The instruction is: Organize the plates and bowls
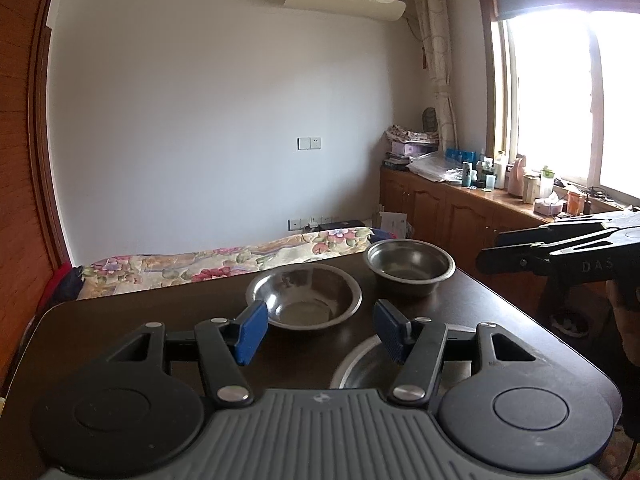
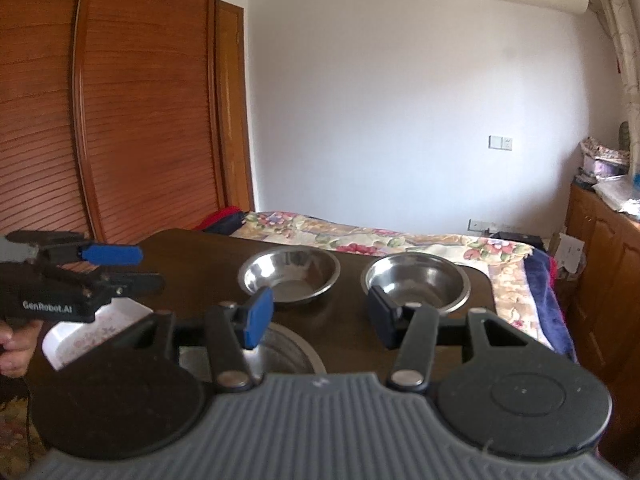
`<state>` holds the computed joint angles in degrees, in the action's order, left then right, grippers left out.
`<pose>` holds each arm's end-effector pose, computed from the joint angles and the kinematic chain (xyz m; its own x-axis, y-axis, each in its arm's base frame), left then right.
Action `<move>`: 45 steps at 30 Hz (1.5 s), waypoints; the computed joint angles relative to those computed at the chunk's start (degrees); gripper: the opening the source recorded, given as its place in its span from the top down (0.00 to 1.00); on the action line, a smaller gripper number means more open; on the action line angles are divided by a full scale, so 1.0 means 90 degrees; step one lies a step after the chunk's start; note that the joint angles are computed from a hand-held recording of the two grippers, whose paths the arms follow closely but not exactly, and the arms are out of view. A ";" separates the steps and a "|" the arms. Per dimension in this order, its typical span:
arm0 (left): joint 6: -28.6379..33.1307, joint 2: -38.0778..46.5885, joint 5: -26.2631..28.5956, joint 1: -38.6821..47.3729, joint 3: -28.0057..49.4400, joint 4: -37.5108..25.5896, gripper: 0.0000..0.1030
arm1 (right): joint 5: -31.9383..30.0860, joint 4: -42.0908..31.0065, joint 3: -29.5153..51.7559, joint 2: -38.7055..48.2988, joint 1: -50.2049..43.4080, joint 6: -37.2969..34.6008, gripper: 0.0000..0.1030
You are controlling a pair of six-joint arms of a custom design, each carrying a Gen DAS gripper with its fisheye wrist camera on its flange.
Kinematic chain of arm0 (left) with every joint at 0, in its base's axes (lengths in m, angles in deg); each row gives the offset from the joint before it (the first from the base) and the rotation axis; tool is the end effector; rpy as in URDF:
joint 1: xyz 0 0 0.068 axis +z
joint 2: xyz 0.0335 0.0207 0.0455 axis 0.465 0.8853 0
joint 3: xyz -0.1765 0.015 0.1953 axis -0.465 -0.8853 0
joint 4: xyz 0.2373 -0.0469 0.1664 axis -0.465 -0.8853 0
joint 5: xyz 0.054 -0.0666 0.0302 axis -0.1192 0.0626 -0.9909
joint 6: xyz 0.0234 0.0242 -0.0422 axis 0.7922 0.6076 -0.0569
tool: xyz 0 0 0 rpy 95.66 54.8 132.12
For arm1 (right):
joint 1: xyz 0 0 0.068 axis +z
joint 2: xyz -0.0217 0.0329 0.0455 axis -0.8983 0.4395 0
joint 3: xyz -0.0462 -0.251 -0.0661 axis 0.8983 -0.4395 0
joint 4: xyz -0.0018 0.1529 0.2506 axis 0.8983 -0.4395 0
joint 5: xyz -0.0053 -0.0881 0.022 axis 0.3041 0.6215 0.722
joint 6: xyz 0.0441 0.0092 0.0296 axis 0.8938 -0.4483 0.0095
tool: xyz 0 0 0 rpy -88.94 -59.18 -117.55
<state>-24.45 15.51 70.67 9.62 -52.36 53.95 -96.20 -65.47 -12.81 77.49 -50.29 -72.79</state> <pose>0.2444 -0.0834 0.1528 -0.3252 0.1719 -0.9299 0.4175 0.9084 0.0219 0.2469 0.0644 0.1646 -0.3360 -0.0494 -0.9406 -0.3351 0.9396 0.0703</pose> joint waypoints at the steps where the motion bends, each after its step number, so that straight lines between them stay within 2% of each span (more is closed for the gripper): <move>1: -0.0016 0.0125 0.0039 0.0047 0.0113 -0.0012 0.25 | -0.0098 -0.0029 0.0131 0.0153 -0.0043 0.0054 0.48; 4: 0.0054 0.0532 0.0119 0.0166 0.0509 -0.0088 0.25 | -0.0436 -0.0174 0.0597 0.0636 -0.0183 0.0179 0.48; 19: 0.0353 0.3006 -0.0132 0.0545 0.2799 -0.0503 0.25 | -0.1062 -0.1505 0.2818 0.2857 -0.0094 -0.0024 0.51; 21: 0.0347 0.3269 -0.0022 0.0612 0.3026 -0.0499 0.25 | -0.1093 -0.1693 0.3091 0.3158 -0.0083 0.0002 0.51; 28: 0.0155 0.4045 0.0536 0.0906 0.3813 -0.0843 0.25 | -0.1355 -0.2207 0.3792 0.3804 -0.0194 0.0075 0.51; 36: 0.0152 0.4643 0.0603 0.0946 0.4585 -0.1396 0.32 | -0.1582 -0.2762 0.4437 0.4264 -0.0231 0.0119 0.51; 45: 0.0363 0.5083 0.0654 0.0946 0.5089 -0.1869 0.36 | -0.1431 -0.3295 0.4983 0.4673 -0.0176 0.0055 0.51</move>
